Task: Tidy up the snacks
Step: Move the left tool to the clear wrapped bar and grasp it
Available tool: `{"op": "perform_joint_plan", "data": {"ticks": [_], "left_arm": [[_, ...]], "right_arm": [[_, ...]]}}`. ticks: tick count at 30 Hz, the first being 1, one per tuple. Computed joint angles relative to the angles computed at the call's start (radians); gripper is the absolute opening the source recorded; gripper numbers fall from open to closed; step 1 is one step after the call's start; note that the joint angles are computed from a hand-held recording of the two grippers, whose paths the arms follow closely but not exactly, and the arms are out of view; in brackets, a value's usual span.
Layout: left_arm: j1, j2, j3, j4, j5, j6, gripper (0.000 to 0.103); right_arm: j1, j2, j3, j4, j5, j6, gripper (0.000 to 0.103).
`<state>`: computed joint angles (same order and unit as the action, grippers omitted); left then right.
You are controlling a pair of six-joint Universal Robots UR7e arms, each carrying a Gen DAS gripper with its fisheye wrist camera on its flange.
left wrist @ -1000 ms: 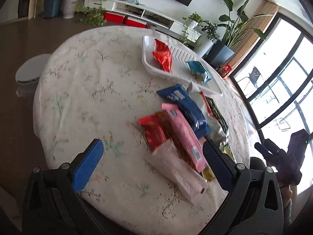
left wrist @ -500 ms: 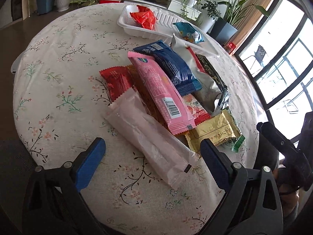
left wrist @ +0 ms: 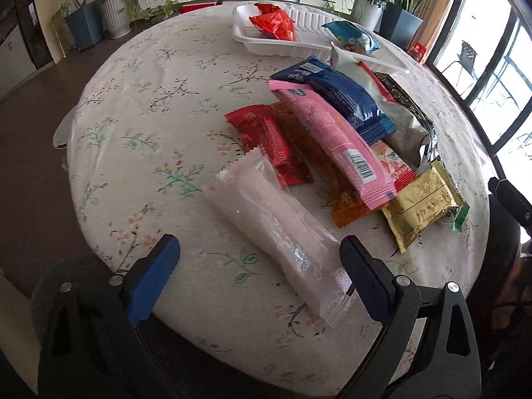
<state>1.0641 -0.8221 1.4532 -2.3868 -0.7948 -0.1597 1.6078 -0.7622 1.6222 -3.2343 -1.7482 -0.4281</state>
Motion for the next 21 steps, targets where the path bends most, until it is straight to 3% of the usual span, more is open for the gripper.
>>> {"op": "perform_joint_plan", "data": {"ticks": [5, 10, 13, 16, 18, 21], "left_arm": [[0.0, -0.023, 0.014, -0.018, -0.014, -0.017, 0.097], [-0.001, 0.033, -0.049, 0.035, -0.009, -0.011, 0.097], [0.003, 0.037, -0.04, 0.0, -0.018, 0.016, 0.097], [0.009, 0.022, -0.027, -0.026, -0.027, 0.039, 0.08], [0.009, 0.019, -0.03, -0.02, -0.014, 0.059, 0.062], [0.01, 0.013, -0.033, -0.01, -0.011, 0.071, 0.044]], "right_arm": [[0.002, 0.002, 0.002, -0.003, 0.005, -0.007, 0.094], [0.006, 0.003, 0.007, -0.008, 0.005, -0.025, 0.094], [0.005, 0.0, 0.013, -0.016, 0.01, -0.026, 0.094], [0.006, 0.0, 0.015, -0.03, 0.007, -0.035, 0.094], [0.004, 0.001, 0.016, -0.028, 0.009, -0.033, 0.094], [0.003, 0.0, 0.016, -0.022, 0.011, -0.032, 0.094]]}}
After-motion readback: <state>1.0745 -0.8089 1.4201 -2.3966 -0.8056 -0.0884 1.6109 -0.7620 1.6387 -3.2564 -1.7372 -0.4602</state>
